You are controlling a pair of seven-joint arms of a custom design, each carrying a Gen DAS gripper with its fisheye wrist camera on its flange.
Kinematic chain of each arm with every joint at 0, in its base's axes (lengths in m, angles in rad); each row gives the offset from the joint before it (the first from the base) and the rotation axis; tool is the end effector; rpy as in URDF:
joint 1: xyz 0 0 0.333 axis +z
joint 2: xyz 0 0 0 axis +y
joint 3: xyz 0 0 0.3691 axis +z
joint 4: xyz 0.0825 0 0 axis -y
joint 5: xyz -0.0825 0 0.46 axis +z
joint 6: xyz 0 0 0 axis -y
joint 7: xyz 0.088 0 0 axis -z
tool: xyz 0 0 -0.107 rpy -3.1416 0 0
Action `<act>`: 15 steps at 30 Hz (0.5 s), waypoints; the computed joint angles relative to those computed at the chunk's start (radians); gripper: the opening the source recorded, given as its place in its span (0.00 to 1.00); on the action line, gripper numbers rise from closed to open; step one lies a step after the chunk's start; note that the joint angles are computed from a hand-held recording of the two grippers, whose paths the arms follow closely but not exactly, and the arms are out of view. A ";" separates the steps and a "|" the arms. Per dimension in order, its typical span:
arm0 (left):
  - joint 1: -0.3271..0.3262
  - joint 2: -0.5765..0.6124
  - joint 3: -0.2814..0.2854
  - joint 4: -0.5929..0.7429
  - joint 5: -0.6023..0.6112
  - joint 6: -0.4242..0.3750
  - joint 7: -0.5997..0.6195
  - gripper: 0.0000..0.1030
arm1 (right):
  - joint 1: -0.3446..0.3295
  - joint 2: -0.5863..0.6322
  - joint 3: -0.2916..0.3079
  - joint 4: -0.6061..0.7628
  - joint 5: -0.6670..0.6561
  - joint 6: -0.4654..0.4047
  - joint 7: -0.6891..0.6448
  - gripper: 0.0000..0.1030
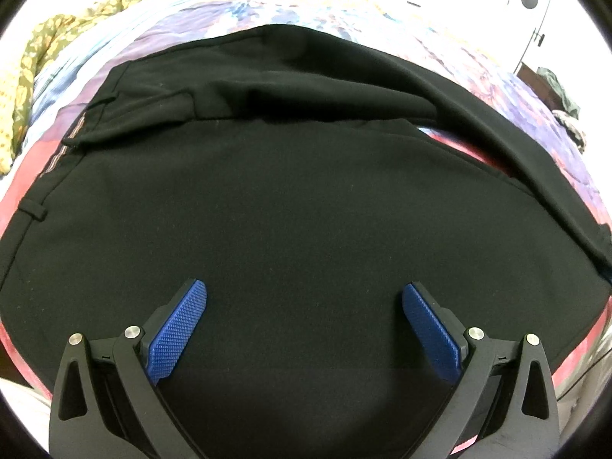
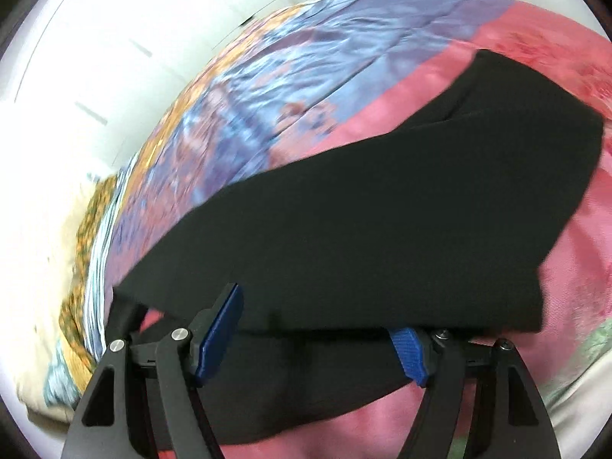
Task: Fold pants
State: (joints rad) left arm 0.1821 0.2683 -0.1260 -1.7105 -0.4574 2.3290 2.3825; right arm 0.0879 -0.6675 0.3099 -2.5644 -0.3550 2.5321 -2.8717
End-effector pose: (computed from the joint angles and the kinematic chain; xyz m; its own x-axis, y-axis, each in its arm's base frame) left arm 0.7509 0.0433 0.4932 -0.4891 -0.8660 0.1039 -0.7777 0.3790 -0.5015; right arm 0.3986 0.1877 0.5551 -0.7147 -0.3926 -0.5788 -0.2115 0.9101 -0.3562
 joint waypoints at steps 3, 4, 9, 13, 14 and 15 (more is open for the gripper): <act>0.003 0.004 0.000 0.008 -0.002 -0.013 -0.003 0.99 | -0.005 -0.044 0.002 -0.032 0.002 -0.002 0.025 0.71; 0.004 0.004 0.000 0.010 -0.004 -0.016 -0.003 0.99 | -0.010 -0.062 0.004 -0.049 0.003 0.013 0.042 0.71; 0.001 0.001 0.002 0.005 0.004 -0.013 -0.007 0.99 | -0.064 -0.148 0.035 -0.131 0.028 0.122 0.165 0.71; -0.001 0.002 0.003 0.009 0.015 -0.020 -0.019 0.99 | -0.096 -0.154 0.054 -0.148 0.050 0.146 0.211 0.71; -0.002 0.001 0.004 0.010 0.020 -0.024 -0.025 0.99 | -0.092 -0.148 0.051 -0.141 0.056 0.120 0.203 0.66; -0.004 0.000 0.007 0.014 0.029 -0.034 -0.036 0.99 | -0.088 -0.147 0.050 -0.131 0.060 0.080 0.195 0.52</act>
State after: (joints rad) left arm 0.1781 0.2684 -0.1193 -1.6961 -0.4288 2.2945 2.3468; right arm -0.0006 -0.8144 0.3595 -2.6949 -0.2950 2.6119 -2.6766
